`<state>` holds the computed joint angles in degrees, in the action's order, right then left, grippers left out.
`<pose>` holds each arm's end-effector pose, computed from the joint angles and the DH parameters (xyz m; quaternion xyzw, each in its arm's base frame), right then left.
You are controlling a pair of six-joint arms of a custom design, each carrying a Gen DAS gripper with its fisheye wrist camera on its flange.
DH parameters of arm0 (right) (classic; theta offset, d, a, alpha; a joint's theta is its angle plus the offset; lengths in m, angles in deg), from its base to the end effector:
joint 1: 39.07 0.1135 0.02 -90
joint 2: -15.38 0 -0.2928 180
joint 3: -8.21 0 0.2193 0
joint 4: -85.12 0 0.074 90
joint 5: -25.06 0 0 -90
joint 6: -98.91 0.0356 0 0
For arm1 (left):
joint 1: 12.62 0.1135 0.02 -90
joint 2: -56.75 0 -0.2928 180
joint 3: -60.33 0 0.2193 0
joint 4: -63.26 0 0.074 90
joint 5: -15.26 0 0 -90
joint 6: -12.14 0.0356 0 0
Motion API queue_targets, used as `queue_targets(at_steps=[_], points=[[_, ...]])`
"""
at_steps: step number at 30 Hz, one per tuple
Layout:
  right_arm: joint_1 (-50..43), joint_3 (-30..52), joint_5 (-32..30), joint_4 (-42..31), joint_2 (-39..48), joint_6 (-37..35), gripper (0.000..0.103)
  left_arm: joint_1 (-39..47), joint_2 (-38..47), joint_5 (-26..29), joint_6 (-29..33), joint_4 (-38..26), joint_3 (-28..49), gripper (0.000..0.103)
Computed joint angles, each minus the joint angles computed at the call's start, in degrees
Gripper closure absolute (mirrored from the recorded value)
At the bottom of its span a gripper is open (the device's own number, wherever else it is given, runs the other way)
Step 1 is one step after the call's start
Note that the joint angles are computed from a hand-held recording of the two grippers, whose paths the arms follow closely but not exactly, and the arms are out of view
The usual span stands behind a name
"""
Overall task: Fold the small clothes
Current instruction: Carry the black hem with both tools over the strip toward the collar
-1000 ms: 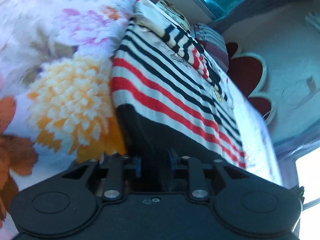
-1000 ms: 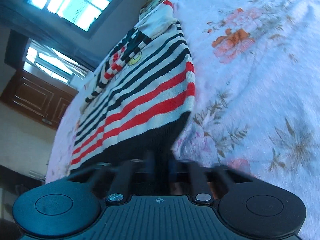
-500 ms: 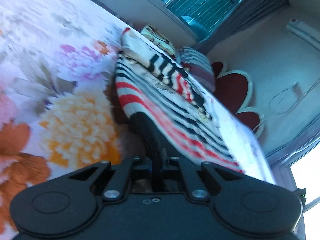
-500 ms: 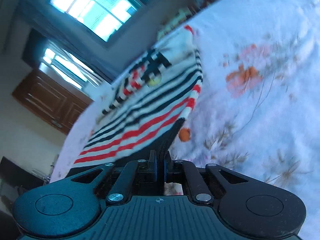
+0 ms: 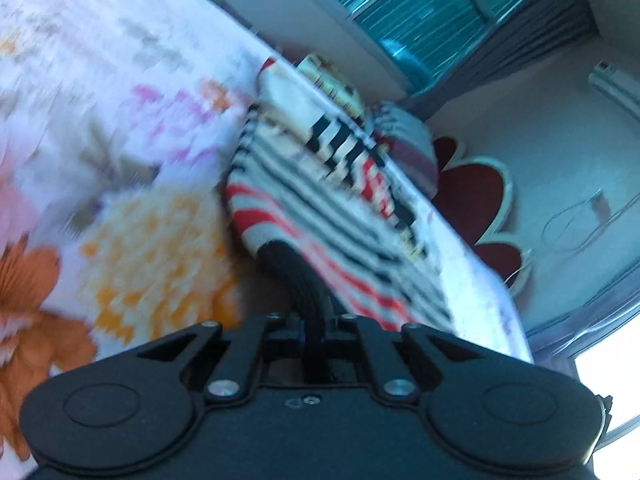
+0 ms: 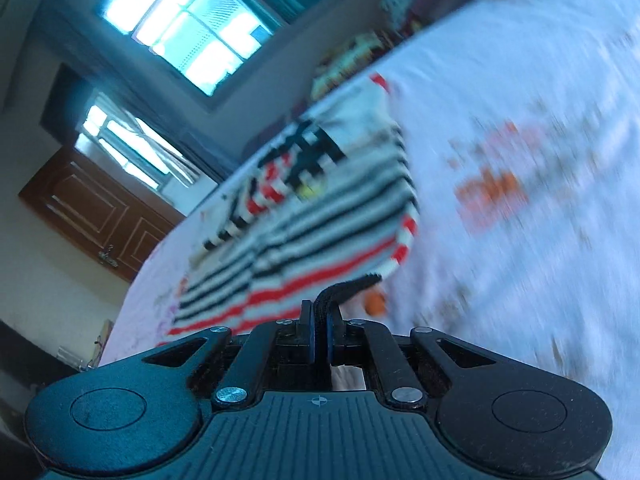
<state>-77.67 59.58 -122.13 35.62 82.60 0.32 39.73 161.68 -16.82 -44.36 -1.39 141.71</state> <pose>0.1410 -0.0743 0.2388 0.1234 0.8550 0.3535 0.3589 0.2068 0.2186 0.2159 -0.1358 0.8643 -0.3451 0.3398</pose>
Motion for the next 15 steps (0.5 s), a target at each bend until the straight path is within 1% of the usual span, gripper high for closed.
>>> queue_targets(at_steps=[1, 2, 3, 4, 6, 9, 11, 13, 15], points=[[1.52, 1.03, 0.31, 2.01, -0.43, 3.07, 0.099, -0.43, -0.16, 1.17, -1.23, -0.11, 1.13, 0.098], [3.16, 2.3, 0.9, 4.4, -0.4, 6.31, 0.099, -1.36, -0.47, 2.37, -3.91, 0.62, 2.54, 0.098], [5.01, 3.7, 1.8, 7.08, -0.2, 9.67, 0.099, -2.54, -0.75, 3.25, -7.32, 2.13, 3.94, 0.098], [5.87, 5.43, 2.09, 8.42, 0.66, 11.45, 0.099, -3.79, -0.77, 3.99, -10.84, 3.92, 5.37, 0.098], [9.03, 9.38, 4.02, 12.51, 3.65, 16.96, 0.099, -6.8, -0.46, 3.84, -18.71, 8.36, 8.56, 0.098], [12.07, 15.65, 5.9, 18.68, 10.0, 23.83, 0.099, -11.83, 1.22, 1.94, -29.3, 16.33, 13.19, 0.098], [14.66, 20.45, 7.97, 22.59, 15.41, 28.44, 0.099, -15.24, 3.82, -0.14, -35.12, 20.35, 17.33, 0.098], [17.07, 26.2, 9.5, 25.4, 22.15, 31.48, 0.099, -18.43, 7.92, -2.55, -39.35, 22.07, 23.29, 0.098], [19.23, 33.16, 11.29, 26.71, 29.89, 33.02, 0.099, -22.0, 13.41, -6.08, -42.36, 21.82, 31.59, 0.098]])
